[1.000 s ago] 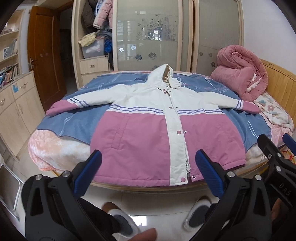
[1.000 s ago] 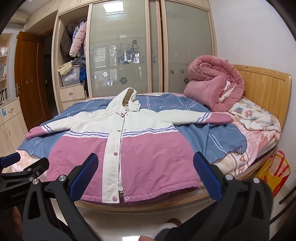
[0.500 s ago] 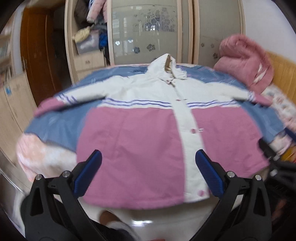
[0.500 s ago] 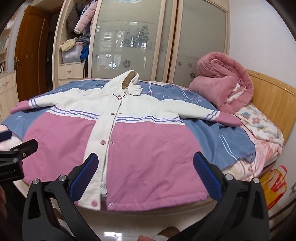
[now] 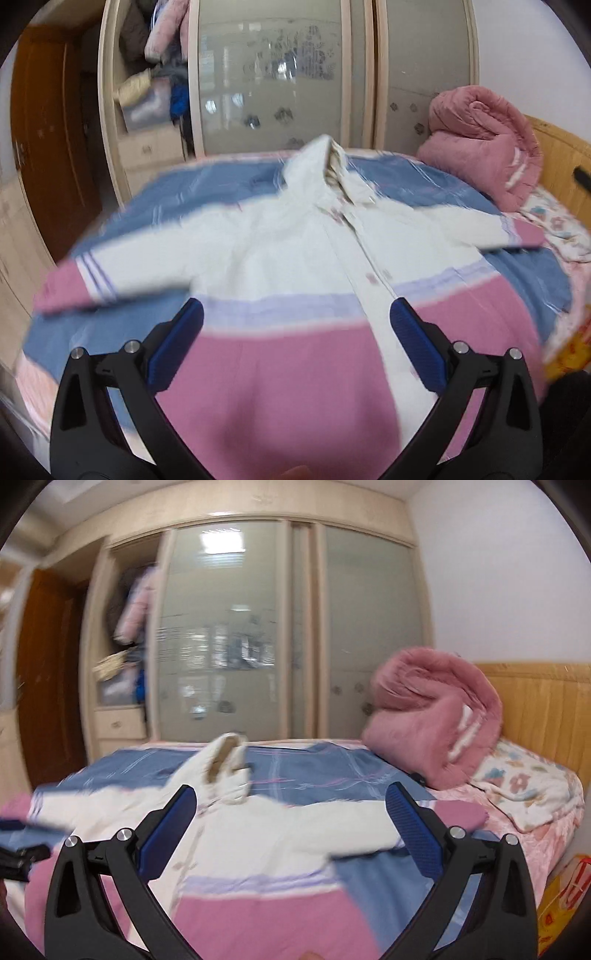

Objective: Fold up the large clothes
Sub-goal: 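Reach the right gripper to the pink sleeve cuff and grasp it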

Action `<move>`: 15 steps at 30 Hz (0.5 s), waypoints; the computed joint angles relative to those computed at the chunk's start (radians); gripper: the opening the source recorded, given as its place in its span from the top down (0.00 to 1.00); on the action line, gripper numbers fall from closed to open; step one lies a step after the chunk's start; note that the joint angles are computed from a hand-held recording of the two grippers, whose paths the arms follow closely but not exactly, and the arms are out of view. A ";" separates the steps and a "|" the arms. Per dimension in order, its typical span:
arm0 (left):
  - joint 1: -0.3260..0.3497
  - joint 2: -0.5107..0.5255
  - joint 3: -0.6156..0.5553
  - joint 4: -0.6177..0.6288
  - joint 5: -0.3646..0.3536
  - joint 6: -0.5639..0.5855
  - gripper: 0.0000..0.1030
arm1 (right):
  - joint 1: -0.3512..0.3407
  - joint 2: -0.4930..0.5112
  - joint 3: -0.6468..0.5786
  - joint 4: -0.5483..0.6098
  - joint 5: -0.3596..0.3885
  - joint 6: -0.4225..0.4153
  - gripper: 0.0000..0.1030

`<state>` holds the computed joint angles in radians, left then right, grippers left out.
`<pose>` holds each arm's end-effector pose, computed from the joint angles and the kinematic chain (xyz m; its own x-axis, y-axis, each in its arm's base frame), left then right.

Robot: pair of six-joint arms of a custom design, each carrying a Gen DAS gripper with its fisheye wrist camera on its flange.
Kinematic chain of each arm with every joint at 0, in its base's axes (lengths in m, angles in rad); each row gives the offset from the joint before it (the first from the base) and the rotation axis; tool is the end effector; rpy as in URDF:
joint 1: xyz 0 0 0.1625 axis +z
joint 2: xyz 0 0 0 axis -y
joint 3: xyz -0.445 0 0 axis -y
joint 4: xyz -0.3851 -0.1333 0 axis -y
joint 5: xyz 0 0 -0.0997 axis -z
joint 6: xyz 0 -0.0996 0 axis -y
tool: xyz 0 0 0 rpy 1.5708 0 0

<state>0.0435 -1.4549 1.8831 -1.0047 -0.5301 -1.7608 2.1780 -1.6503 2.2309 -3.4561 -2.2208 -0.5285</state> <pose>-0.4040 -0.2370 0.3336 -0.6671 -0.1246 -0.7345 0.5852 0.5225 -0.6202 0.2821 -0.2781 0.4702 -0.7766 -0.0871 0.6239 -0.6272 0.1992 -0.7529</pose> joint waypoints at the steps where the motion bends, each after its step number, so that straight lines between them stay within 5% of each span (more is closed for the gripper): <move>1: 0.031 0.020 -0.021 0.060 0.044 -0.043 0.02 | -0.063 -0.011 -0.048 0.060 0.039 0.067 0.01; 3: 0.098 0.039 -0.035 0.111 0.077 -0.107 0.02 | -0.192 -0.029 -0.121 0.151 0.106 0.187 0.01; 6: 0.182 0.023 0.005 0.017 0.019 -0.054 0.02 | -0.419 -0.053 -0.212 0.281 0.197 0.346 0.01; 9: 0.184 -0.033 0.092 -0.151 -0.022 0.045 0.02 | -0.674 -0.107 -0.204 0.264 0.372 0.511 0.01; 11: 0.174 -0.047 0.113 -0.205 -0.005 0.070 0.02 | -0.859 -0.158 -0.195 0.354 0.541 0.678 0.01; 13: 0.158 -0.034 0.112 -0.168 0.031 0.049 0.02 | -0.973 -0.174 -0.201 0.411 0.706 0.752 0.01; 15: 0.150 -0.020 0.117 -0.147 0.057 0.046 0.02 | -1.018 -0.163 -0.217 0.410 0.795 0.736 0.01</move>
